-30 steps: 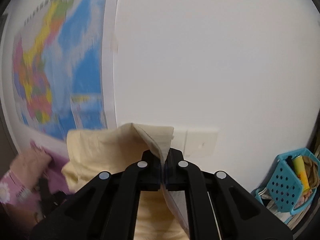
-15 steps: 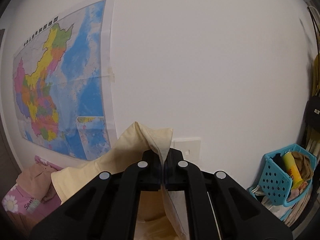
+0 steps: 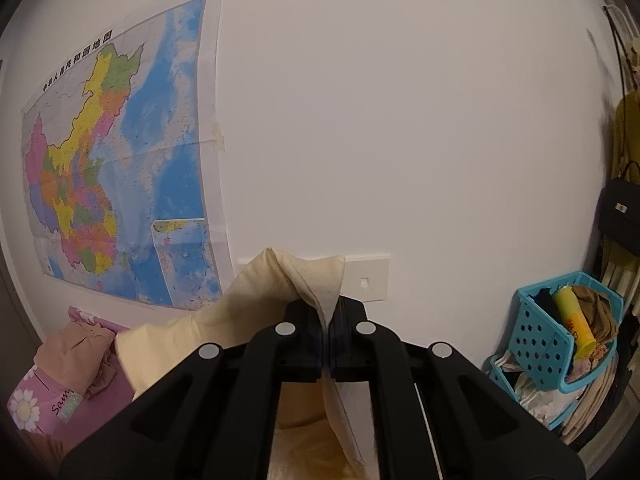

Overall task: Fold large clothes
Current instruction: 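Lift the cream jacket with the right gripper while the left gripper grasps another edge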

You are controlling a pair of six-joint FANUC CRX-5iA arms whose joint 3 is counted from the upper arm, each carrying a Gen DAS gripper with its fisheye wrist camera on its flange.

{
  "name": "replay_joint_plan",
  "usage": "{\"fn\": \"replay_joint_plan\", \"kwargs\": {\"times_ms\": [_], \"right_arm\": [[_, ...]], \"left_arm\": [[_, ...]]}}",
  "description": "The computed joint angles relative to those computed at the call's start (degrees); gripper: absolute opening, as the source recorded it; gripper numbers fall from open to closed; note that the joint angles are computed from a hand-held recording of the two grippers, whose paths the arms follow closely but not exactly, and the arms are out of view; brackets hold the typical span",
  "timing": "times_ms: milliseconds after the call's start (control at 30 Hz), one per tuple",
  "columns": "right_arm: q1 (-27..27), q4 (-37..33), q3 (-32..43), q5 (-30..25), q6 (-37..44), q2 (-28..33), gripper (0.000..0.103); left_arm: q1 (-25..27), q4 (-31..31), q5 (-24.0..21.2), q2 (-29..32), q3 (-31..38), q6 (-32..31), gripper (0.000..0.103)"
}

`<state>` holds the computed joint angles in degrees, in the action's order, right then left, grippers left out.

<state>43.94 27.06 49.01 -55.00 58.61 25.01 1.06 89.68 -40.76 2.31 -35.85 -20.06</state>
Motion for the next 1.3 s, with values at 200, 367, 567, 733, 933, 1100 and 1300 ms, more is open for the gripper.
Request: {"fn": "replay_joint_plan", "kwargs": {"times_ms": [200, 367, 567, 733, 933, 1100, 1300], "right_arm": [[0.31, 4.77, -8.35, 2.17, -4.94, -6.60, 0.002], [3.06, 16.20, -12.83, 6.24, -9.76, -13.54, 0.002], [8.22, 23.95, -15.05, 9.53, -11.45, -20.14, 0.002], [12.77, 22.01, -19.01, 10.44, -10.68, -24.54, 0.002], [15.50, 6.36, -24.79, 17.33, -5.21, -28.93, 0.002], [13.35, -15.45, -19.00, 19.53, 8.40, -23.64, 0.003], [3.10, -43.32, 11.19, 2.01, 15.92, 1.70, 0.003]], "left_arm": [[2.43, -5.48, 1.03, 1.76, 7.29, 12.12, 0.001], [3.85, 4.81, -0.14, -3.79, 8.62, 8.48, 0.001], [12.10, 15.33, -4.21, -15.47, 9.21, 6.25, 0.002], [21.54, 14.20, -3.67, -25.72, 7.82, 6.53, 0.003], [43.35, 8.83, -10.20, -36.65, 2.14, 7.21, 0.003], [56.25, 1.13, -11.41, -40.66, -1.20, 9.96, 0.003], [48.29, -23.89, 6.51, -24.11, 7.61, 25.98, 0.003]]}}
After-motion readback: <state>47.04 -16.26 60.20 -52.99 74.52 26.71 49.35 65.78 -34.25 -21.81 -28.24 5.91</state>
